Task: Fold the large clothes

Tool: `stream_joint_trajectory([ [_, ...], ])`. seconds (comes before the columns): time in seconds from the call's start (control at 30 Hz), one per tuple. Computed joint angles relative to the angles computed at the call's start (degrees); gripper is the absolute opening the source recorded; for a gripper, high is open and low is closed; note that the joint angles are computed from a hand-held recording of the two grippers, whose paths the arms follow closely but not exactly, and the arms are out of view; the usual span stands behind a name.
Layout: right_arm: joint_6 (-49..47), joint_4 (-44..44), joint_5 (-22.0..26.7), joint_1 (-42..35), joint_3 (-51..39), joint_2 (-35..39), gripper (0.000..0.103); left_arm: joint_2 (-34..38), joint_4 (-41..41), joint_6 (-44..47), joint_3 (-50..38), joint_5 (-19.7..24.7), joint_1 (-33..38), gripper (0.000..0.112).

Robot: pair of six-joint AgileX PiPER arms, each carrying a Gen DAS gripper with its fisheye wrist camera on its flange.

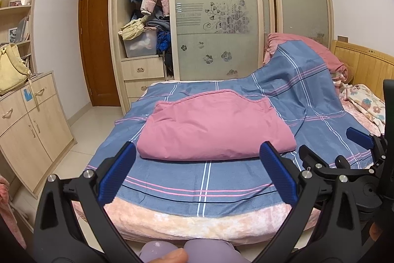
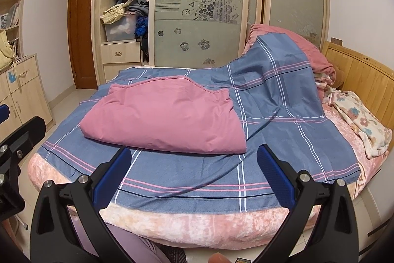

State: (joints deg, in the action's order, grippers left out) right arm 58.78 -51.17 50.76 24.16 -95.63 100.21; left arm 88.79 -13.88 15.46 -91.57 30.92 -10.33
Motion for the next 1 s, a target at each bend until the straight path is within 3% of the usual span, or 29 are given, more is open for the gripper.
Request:
stream_joint_trajectory([
  [0.6,1.1,-1.6,0.6,0.8,0.5,-0.2,0.102,0.8,-2.6,1.7,-1.2,1.4,1.3,0.101],
  [1.0,1.4,-2.3,1.4,1.3,-0.1,0.1,0.102,1.3,0.0,-0.2,-1.5,1.5,0.8,0.101],
])
